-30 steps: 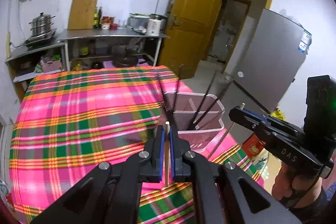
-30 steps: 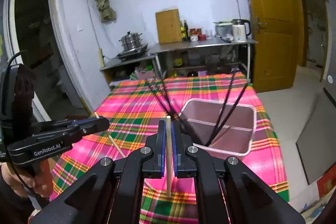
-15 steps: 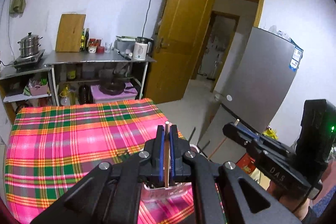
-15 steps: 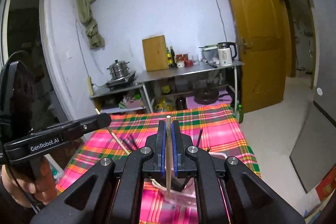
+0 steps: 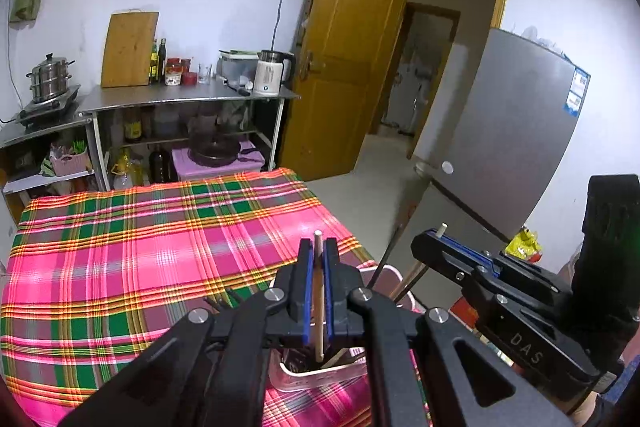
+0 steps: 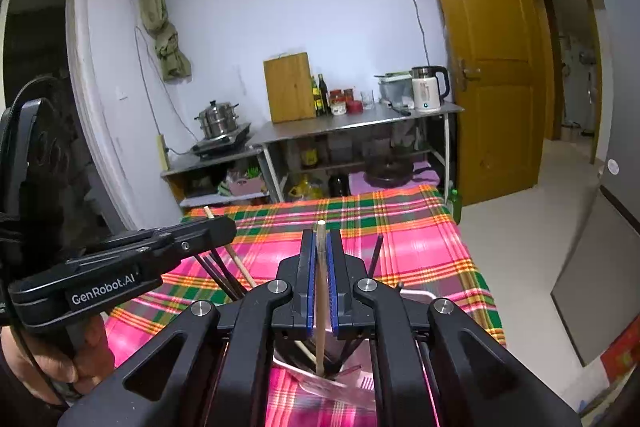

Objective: Organize utensils

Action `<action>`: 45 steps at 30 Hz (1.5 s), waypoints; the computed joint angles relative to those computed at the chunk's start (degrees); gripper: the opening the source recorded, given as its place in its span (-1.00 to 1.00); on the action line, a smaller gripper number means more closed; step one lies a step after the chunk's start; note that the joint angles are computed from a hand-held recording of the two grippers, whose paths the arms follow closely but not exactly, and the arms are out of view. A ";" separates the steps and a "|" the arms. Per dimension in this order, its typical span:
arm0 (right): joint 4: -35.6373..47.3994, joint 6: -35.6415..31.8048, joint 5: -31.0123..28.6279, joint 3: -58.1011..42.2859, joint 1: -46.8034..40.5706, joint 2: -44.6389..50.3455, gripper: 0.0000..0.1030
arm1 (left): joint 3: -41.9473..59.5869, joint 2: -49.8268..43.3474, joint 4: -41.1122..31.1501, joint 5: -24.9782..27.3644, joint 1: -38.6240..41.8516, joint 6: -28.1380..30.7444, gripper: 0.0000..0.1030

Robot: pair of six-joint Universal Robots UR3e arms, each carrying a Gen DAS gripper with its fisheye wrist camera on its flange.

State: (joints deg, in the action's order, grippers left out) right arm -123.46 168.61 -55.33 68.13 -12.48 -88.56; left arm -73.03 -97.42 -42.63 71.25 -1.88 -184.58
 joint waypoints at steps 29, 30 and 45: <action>3.21 -4.12 -0.59 5.62 -2.38 -5.22 -0.81 | -8.96 5.84 3.02 0.17 0.25 1.94 -0.52; 3.33 -4.16 -0.48 5.79 -2.59 -5.70 -0.80 | -9.23 6.32 3.06 0.16 0.39 1.97 -0.50; 4.74 -6.48 2.46 16.76 -6.88 -17.39 -0.78 | -27.64 20.04 10.42 -2.04 2.54 2.68 -0.36</action>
